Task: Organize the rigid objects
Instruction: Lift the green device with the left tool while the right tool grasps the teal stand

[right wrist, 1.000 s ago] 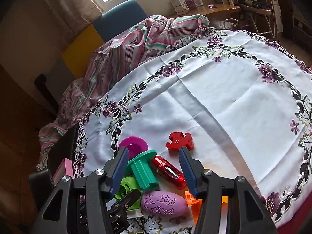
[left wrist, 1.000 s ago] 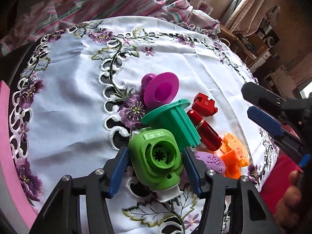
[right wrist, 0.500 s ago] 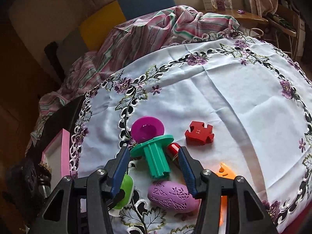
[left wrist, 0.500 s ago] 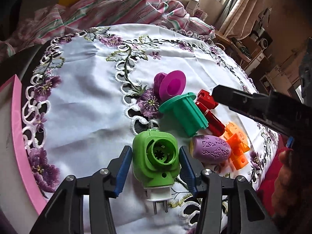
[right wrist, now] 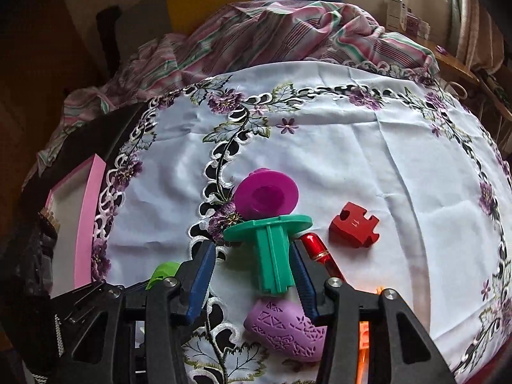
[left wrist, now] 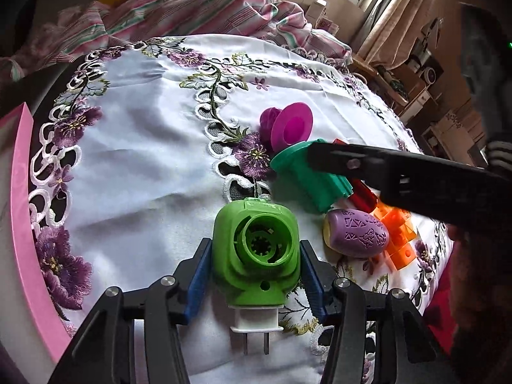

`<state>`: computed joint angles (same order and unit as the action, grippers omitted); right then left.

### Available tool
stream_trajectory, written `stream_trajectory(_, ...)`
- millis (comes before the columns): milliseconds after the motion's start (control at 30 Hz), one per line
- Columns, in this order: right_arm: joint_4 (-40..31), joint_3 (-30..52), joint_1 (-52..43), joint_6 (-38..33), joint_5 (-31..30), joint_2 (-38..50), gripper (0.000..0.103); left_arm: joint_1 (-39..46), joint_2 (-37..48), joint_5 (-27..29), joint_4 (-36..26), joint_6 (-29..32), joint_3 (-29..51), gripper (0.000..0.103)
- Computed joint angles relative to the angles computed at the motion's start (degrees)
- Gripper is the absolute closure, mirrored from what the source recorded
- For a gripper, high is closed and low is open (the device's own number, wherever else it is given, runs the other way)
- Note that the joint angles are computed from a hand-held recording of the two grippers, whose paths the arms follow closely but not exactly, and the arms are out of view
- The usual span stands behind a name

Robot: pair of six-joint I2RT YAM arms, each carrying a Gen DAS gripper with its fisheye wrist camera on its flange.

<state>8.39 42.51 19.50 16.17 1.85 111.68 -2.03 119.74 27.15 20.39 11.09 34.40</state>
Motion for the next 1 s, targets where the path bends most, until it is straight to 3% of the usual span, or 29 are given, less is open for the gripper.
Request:
stream_trajectory(67, -3.4, 4.0, 1.4, -2.0, 3.6, 4.6, 0.055, -0.4, -0.2, -1.2, 2.6, -0.4, -1.4, 0.050)
stream_trajectory(100, -4.8, 5.6, 1.7, -2.6, 3.8, 6.9, 0.060, -0.5, 0.0, -1.5, 3.7, -0.6, -1.8, 0.050)
stream_trajectory(133, -5.6, 6.5, 1.6, -2.8, 3.4, 8.8, 0.074, -0.6, 0.2, -1.7, 4.6, -0.5, -2.0, 0.050)
stream_trajectory(567, -2.1, 4.2, -5.5, 0.2, -8.5, 8.9, 0.073, 0.0, 1.3, -0.4, 3.7, -2.5, -0.8, 0.049)
stream_trajectory(733, -2.6, 5.1, -5.5, 0.2, -8.6, 9.1, 0.072, -0.3, -0.1, -1.2, -0.1, -1.6, 0.3, 0.050)
stream_trajectory(1000, -2.4, 5.2, -6.0, 0.3, -9.4, 9.1, 0.070, 1.9, -7.1, -0.3, 1.2, 0.9, -5.4, 0.050)
